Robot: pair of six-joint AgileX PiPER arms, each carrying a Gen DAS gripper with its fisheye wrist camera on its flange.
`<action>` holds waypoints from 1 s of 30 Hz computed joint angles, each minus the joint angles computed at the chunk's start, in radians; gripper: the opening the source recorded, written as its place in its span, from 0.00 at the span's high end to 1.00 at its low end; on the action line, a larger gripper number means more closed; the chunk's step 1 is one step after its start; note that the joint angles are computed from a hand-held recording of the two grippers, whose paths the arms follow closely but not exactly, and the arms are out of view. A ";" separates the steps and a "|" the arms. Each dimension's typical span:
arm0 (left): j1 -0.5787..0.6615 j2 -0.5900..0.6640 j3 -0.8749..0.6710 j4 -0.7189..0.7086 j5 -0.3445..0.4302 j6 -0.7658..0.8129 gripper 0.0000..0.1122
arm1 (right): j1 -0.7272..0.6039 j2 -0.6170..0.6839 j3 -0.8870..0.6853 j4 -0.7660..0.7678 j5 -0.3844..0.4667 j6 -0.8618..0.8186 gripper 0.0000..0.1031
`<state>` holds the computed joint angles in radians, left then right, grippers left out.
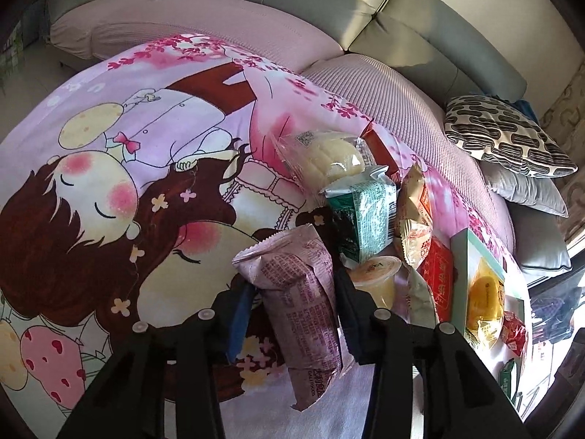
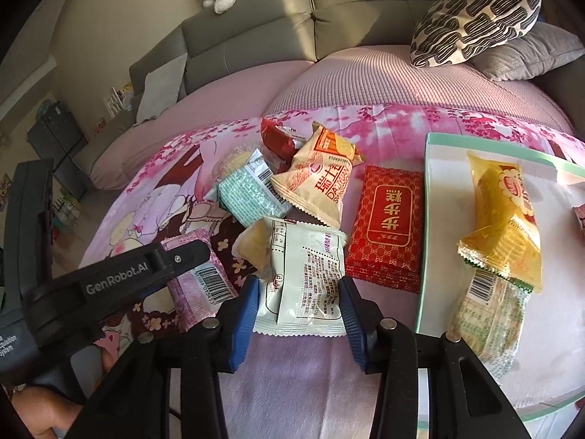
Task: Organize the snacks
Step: 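Carry the pink pastry and white packet over the teal-rimmed tray with both tools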
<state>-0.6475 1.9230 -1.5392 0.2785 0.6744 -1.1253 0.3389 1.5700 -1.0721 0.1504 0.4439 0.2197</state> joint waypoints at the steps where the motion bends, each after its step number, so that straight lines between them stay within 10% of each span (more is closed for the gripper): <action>1: -0.001 0.001 -0.005 0.004 0.004 -0.002 0.60 | -0.004 -0.003 0.003 0.015 -0.001 -0.013 0.55; 30: -0.039 -0.144 0.052 0.229 -0.015 -0.170 0.65 | -0.034 -0.110 0.032 0.108 -0.006 -0.094 0.56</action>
